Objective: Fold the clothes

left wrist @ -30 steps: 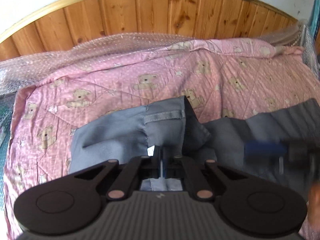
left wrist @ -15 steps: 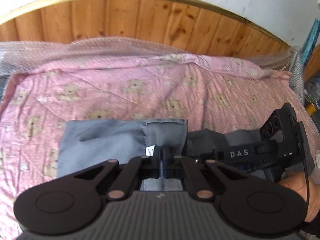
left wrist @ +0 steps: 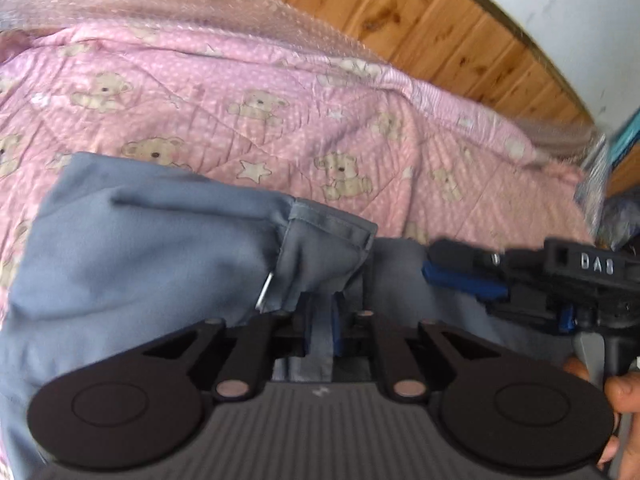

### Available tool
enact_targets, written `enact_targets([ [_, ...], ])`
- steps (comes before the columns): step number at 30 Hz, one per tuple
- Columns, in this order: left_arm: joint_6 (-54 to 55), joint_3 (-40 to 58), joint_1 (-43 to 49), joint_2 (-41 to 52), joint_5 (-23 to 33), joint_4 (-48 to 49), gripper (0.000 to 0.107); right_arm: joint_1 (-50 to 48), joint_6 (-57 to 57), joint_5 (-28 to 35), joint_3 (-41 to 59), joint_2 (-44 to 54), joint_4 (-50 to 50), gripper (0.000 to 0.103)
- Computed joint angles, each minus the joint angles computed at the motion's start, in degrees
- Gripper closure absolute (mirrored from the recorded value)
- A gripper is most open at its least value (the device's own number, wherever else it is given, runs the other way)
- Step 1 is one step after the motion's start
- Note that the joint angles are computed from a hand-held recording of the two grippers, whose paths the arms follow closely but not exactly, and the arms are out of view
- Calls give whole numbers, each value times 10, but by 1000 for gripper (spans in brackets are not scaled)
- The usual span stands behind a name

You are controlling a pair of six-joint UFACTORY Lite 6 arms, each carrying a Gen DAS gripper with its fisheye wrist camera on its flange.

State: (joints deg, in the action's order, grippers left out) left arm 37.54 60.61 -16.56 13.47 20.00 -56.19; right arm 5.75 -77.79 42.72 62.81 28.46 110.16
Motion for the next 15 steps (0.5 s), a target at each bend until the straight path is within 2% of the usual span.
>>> enact_targets([
  [2, 56, -78, 22, -89, 12, -55, 92, 26, 25, -14, 66, 36, -65, 61],
  [4, 91, -152, 50, -161, 34, -92, 92, 53, 85, -34, 146, 97, -156, 59],
  [5, 105, -185, 65, -185, 49, -109, 92, 70, 96, -68, 168, 122, -184, 59],
  [6, 115, -212, 75, -193, 58, -131, 92, 76, 83, -94, 166, 131, -188, 60],
  [7, 122, -229, 70, -185, 60, -143, 91, 79, 48, -112, 153, 134, -169, 67],
  [8, 130, -243, 59, -173, 55, -155, 91, 75, 36, -110, 135, 127, -142, 67],
  [9, 122, -256, 29, -166, 26, -143, 91, 68, 49, -104, 120, 116, -128, 66],
  [11, 129, -280, -22, -178, -32, -154, 90, 55, 65, -92, 74, 80, -100, 50],
  [13, 149, -296, -12, -208, -19, -177, 89, 41, 40, -77, -3, 17, -48, 39],
  [15, 160, -317, 3, -243, -3, -190, 85, 24, 52, -35, -52, -6, -40, 26],
])
